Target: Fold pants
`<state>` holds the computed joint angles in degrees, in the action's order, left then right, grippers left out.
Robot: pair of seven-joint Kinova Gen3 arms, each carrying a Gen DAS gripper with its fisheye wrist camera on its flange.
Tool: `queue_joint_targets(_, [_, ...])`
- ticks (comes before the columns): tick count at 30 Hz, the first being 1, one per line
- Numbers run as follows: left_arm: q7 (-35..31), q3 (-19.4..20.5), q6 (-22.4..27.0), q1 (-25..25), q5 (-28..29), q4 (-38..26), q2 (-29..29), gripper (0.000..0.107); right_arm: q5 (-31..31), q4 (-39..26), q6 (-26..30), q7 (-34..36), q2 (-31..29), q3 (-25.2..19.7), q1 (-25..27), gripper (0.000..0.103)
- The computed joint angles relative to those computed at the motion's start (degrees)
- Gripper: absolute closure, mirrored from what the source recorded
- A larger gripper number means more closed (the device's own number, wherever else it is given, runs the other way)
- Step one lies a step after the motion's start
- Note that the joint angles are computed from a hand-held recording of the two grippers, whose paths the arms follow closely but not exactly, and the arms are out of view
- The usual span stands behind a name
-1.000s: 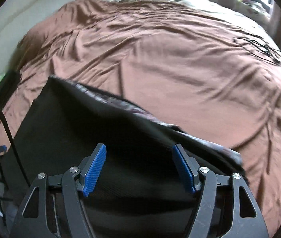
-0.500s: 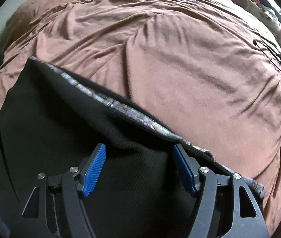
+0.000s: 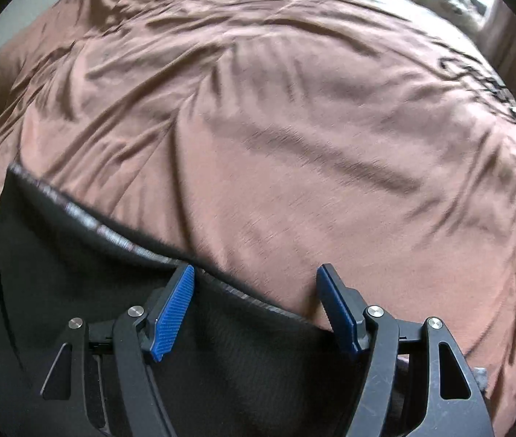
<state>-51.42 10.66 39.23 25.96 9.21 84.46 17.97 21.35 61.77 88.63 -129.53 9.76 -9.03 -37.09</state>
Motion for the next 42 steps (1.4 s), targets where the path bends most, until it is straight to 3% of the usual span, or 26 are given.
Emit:
queue_joint_targets(5, [0.0,0.2,-1.4,-0.2,0.5,1.6,-1.5,0.058,-1.5,0.6,-0.9,-2.5,-4.3,-5.9,4.9,0.035])
queue_joint_targets(9, [-1.1,1.2,-3.4,-0.8,2.4,3.7,-3.0,0.058,-1.8,1.5,0.0,-4.3,-8.5,-3.7,0.2,0.035])
queue_joint_targets(16, [-4.2,2.8,-6.4,-2.1,7.6,7.1,-5.0,0.058,-2.7,3.3,2.1,-9.1,-14.7,-9.0,1.1,0.035])
queue_joint_targets(26, [-2.9,2.8,-11.3,-1.5,9.5,11.0,-7.2,0.059,-3.2,5.9,5.1,-18.4,-21.7,-20.6,4.4,0.035])
queue_joint_targets(34, [-1.5,3.1,-11.6,-1.1,9.6,10.2,-6.0,0.059,-8.8,12.1,1.1,-24.3,-27.6,-25.2,9.3,0.035])
queue_joint_targets(35, [-0.8,2.8,-11.6,-0.6,8.9,9.9,-5.6,0.062,-9.7,13.1,0.2,-24.7,-28.5,-25.3,9.9,0.035])
queue_joint_targets(38, [1.3,2.3,-10.4,0.0,7.7,9.0,-4.2,0.096,-11.3,14.4,-0.8,-25.2,-29.7,-26.5,12.0,0.035])
queue_joint_targets(42, [0.7,3.0,-12.1,-0.8,9.0,11.3,-5.0,0.102,-13.4,15.0,-2.2,-25.2,-30.5,-27.9,15.0,0.035])
